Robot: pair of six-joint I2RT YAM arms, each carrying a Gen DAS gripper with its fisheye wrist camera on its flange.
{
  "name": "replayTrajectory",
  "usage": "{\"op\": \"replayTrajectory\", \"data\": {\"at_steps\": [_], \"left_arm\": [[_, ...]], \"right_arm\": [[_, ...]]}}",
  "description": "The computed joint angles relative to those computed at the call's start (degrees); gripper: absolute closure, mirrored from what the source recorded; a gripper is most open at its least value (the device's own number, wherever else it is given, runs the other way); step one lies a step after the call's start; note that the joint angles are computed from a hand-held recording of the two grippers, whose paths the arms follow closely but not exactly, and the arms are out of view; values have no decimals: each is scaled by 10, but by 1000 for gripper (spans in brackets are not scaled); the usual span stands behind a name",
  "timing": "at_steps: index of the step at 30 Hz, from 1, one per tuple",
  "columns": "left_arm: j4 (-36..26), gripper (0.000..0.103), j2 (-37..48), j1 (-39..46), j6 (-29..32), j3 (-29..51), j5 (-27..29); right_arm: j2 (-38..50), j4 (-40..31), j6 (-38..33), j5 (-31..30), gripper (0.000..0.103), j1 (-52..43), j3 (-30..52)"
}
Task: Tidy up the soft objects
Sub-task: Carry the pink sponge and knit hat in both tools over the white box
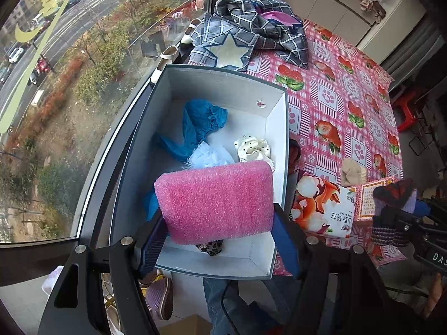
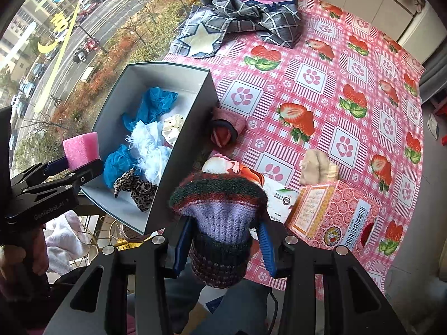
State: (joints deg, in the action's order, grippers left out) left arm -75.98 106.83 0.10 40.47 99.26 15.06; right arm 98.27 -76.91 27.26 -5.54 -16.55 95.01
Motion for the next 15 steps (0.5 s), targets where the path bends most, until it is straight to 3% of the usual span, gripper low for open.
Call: {"op": "replayTrajectory", "data": {"at_steps": [15], "left_arm": [[-9, 29, 46, 27, -23, 45, -4]], "right_arm": [[131, -34, -39, -7, 59, 47, 167]]}}
